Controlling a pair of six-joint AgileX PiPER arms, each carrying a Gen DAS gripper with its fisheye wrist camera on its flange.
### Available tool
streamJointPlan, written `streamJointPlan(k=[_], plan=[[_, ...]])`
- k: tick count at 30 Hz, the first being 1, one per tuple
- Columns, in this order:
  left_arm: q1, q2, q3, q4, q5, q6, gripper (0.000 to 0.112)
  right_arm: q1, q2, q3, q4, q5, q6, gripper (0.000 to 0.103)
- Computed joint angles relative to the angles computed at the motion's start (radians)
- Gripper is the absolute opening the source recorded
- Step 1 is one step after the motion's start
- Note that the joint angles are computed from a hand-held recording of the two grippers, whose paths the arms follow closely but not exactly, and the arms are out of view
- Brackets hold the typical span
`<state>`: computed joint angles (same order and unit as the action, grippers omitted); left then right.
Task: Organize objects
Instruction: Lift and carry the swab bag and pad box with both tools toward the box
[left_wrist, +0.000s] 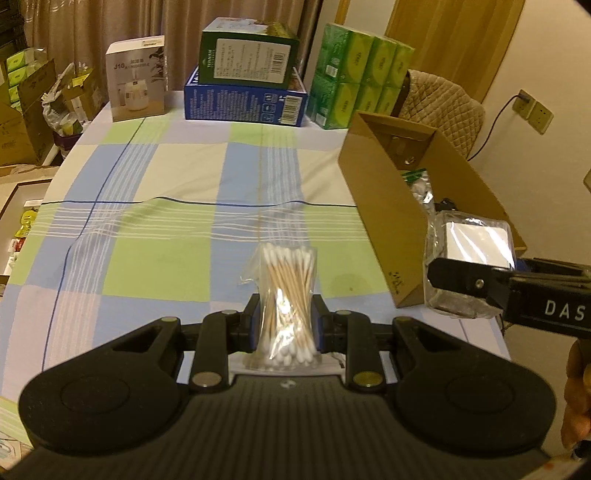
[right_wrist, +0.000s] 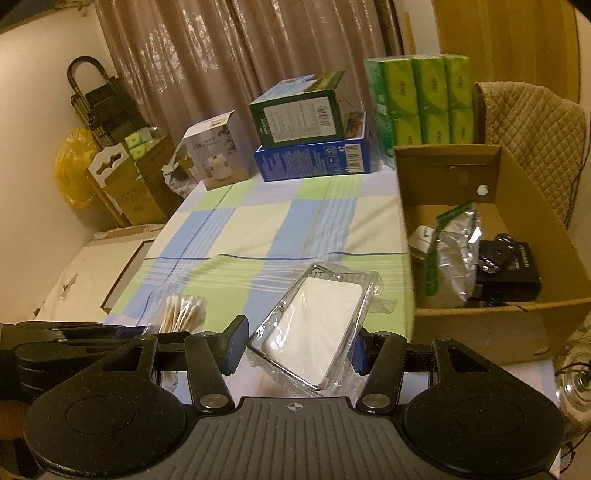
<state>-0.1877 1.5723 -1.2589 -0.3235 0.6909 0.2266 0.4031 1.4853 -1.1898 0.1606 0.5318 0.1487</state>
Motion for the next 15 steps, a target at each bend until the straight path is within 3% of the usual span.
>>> streamJointPlan(k=[15], plan=[[-0.119,-0.001,-0.047,0.014,0.017,-0.063,0.022,-0.177,-0.154,0.117,0.062,0.045,-0.102,0.051]])
